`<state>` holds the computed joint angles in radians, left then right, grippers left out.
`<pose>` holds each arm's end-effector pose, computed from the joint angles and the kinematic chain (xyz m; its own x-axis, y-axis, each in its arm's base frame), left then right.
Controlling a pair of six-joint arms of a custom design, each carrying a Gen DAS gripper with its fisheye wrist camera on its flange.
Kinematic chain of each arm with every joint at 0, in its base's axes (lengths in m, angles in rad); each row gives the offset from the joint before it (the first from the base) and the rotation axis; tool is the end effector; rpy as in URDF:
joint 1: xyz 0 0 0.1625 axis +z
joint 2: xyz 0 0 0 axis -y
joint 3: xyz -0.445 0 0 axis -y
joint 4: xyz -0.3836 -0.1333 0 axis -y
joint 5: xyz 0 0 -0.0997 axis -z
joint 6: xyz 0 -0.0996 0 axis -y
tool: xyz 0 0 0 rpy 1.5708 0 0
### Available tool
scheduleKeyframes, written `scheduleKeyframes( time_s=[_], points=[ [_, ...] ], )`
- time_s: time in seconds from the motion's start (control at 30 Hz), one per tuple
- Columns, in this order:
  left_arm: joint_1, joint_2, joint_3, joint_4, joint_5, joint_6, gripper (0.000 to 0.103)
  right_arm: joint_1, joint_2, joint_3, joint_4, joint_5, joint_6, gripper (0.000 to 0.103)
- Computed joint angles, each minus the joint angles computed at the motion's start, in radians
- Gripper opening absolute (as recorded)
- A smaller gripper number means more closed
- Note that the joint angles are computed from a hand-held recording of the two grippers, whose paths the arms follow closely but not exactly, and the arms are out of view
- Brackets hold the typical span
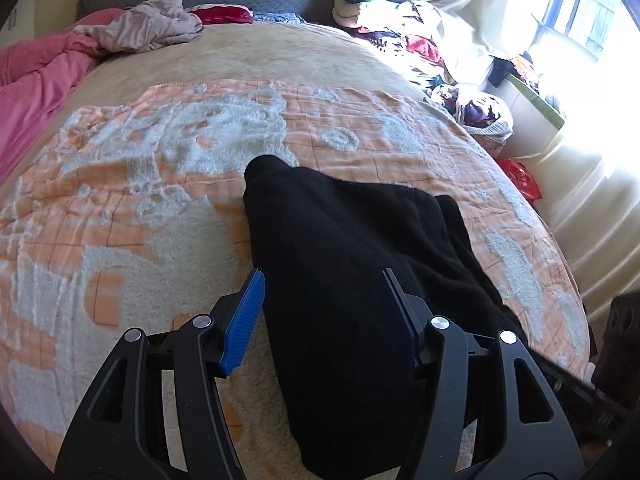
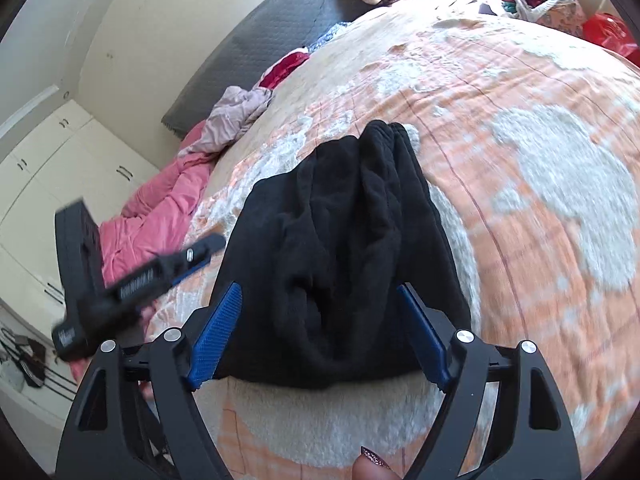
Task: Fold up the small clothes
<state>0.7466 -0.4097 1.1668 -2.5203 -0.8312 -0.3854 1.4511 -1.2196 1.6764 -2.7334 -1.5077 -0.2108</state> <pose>-0.4503 -0.6897 0.0231 -0.8234 0.1708 -0.5411 0.4434 0.7887 -0.4259 0.0624 -0.6498 0.4002 -0.9927 -0.0813 0.0888 -0.1195 0.7554 -0.6443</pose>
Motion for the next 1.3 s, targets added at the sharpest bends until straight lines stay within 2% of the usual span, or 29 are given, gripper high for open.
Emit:
scheduleKeyframes(
  time_s=[0.13,0.23,0.3,0.33,0.37,0.43,0.47,0.53,0.6,0.67,0.8,0.9,0.97,1.07,1.23,1.3],
  points=[
    [-0.004,0.007,0.023,-0.004,0.014,0.012,0.051,-0.005,0.076,-0.168,0.23,0.012,-0.028,0.081],
    [-0.007,0.019,0.022,-0.014,0.027,0.021,0.052,-0.01,0.116,-0.235,0.294,0.024,-0.052,0.081],
    [-0.009,0.026,0.015,-0.014,0.037,0.029,0.053,-0.01,0.126,-0.257,0.311,0.034,-0.06,0.076],
    [-0.011,0.028,0.014,-0.012,0.044,0.034,0.054,-0.007,0.136,-0.268,0.31,0.027,-0.069,0.066],
    [-0.012,0.03,0.012,-0.011,0.05,0.037,0.054,-0.002,0.134,-0.256,0.292,0.011,-0.077,0.05],
    [-0.015,0.036,0.007,-0.008,0.058,0.043,0.054,0.0,0.122,-0.224,0.255,-0.002,-0.103,0.031],
    [-0.015,0.038,0.003,-0.006,0.058,0.044,0.054,0.001,0.118,-0.217,0.239,0.0,-0.113,0.025],
    [-0.018,0.04,-0.004,0.0,0.056,0.041,0.055,0.012,0.106,-0.197,0.195,-0.012,-0.15,0.023],
    [-0.021,0.041,-0.011,-0.009,0.032,0.048,0.056,0.017,0.094,-0.183,0.145,-0.005,-0.199,0.022],
    [-0.023,0.045,-0.012,-0.014,0.013,0.053,0.058,0.023,0.088,-0.173,0.103,-0.045,-0.23,0.022],
    [-0.034,0.062,-0.008,-0.007,0.036,0.063,0.059,0.005,0.114,-0.211,0.168,-0.09,-0.184,0.023],
    [-0.033,0.06,0.005,-0.019,0.035,0.053,0.06,-0.006,0.119,-0.216,0.185,-0.098,-0.151,0.03],
    [-0.033,0.058,0.009,-0.024,0.037,0.049,0.061,-0.002,0.114,-0.203,0.16,-0.121,-0.151,0.04],
    [-0.031,0.051,0.018,-0.027,0.026,0.042,0.062,0.009,0.103,-0.171,0.113,-0.169,-0.172,0.046],
    [-0.032,0.045,0.028,-0.03,0.022,0.032,0.062,0.017,0.089,-0.139,0.072,-0.209,-0.173,0.049],
    [-0.034,0.045,0.029,-0.03,0.023,0.031,0.062,0.026,0.086,-0.128,0.046,-0.25,-0.182,0.056]
  ],
)
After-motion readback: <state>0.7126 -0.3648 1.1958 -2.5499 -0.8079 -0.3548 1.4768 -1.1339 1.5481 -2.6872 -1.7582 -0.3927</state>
